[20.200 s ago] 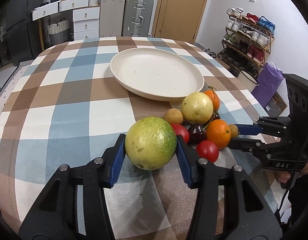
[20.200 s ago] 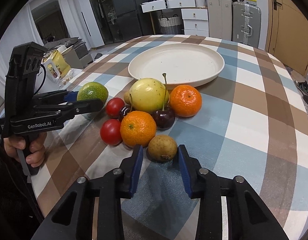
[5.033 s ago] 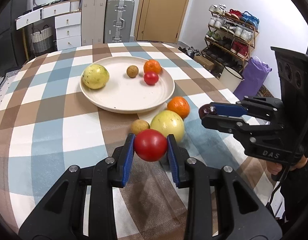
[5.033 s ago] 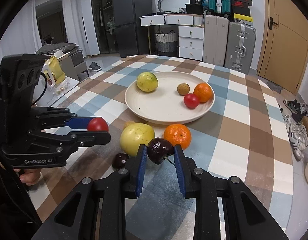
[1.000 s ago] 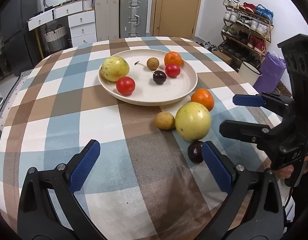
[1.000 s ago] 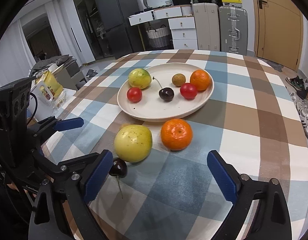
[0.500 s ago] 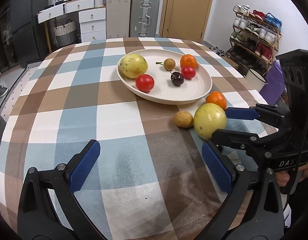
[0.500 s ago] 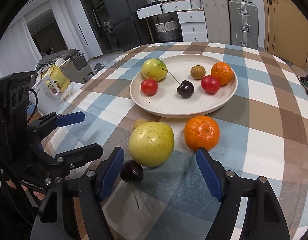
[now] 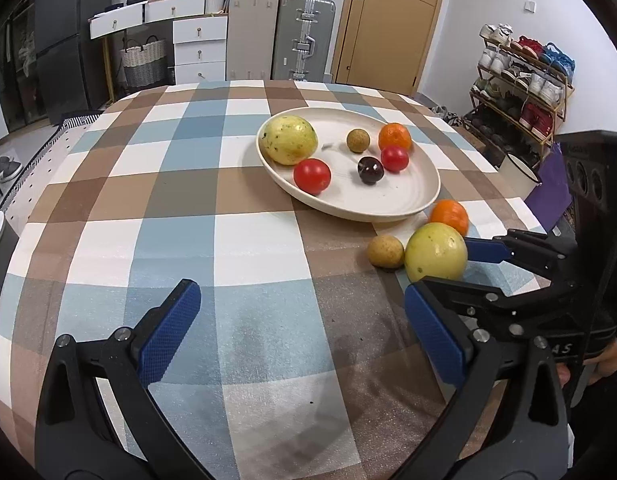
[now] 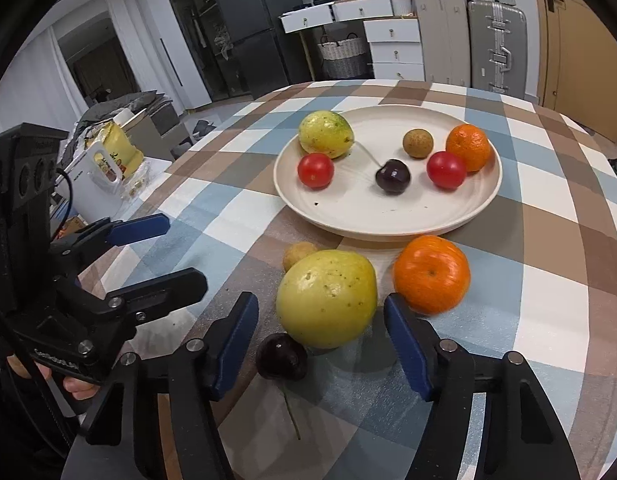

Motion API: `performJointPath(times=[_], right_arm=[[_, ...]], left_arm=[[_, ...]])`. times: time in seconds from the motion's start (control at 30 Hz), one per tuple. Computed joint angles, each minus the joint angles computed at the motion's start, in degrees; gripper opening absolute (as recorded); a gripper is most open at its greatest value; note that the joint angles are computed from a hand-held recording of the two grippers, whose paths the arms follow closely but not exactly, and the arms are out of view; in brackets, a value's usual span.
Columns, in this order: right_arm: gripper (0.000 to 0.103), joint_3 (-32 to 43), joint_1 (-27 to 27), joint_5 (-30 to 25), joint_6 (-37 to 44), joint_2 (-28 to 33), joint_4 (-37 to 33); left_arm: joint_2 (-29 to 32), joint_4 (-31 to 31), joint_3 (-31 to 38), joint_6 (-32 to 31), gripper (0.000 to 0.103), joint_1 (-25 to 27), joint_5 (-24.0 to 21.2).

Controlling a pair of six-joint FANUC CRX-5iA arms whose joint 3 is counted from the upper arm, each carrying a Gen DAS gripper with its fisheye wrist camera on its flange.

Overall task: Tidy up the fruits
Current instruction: 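Close the right tool around the pale yellow pomelo and lift it, then grasp the dark cherry with the left tool while the right tool holds the pomelo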

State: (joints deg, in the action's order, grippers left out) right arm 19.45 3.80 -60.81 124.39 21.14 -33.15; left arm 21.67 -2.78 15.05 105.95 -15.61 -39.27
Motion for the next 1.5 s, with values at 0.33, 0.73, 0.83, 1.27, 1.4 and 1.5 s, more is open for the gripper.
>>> performJointPath(times=[0.33, 0.73, 0.83, 1.27, 1.4, 1.5], right_arm=[[0.054, -0.5, 0.6, 1.1, -0.9, 0.1, 0.4], [0.051, -1.3, -0.1, 1.7, 1.5, -0.7, -1.5], [0.051, -1.4, -0.5, 1.6, 2.1, -1.0, -2.4], [0.051, -2.4, -3.8, 2.3, 2.9, -3.6, -3.5], [0.051, -2.8, -4.8, 2.5, 2.8, -3.9, -3.9], [0.051, -3.1, -5.2, 2.6, 2.7, -3.9, -4.0]], left_arm=[[0.0, 0.1, -0.2, 0.3, 0.101, 0.2, -0.1], [0.2, 0.2, 0.0, 0.0, 0.101, 0.0, -0.1], [0.2, 0.7, -0.3, -0.6, 0.101, 0.0, 0.1], [1.9, 5.9, 0.5, -8.3, 0.101, -1.8, -0.3], [3.5, 8.8, 1.7, -11.6, 0.101, -2.5, -1.7], [4.6, 10.4, 2.3, -13.6, 0.101, -3.0, -2.1]])
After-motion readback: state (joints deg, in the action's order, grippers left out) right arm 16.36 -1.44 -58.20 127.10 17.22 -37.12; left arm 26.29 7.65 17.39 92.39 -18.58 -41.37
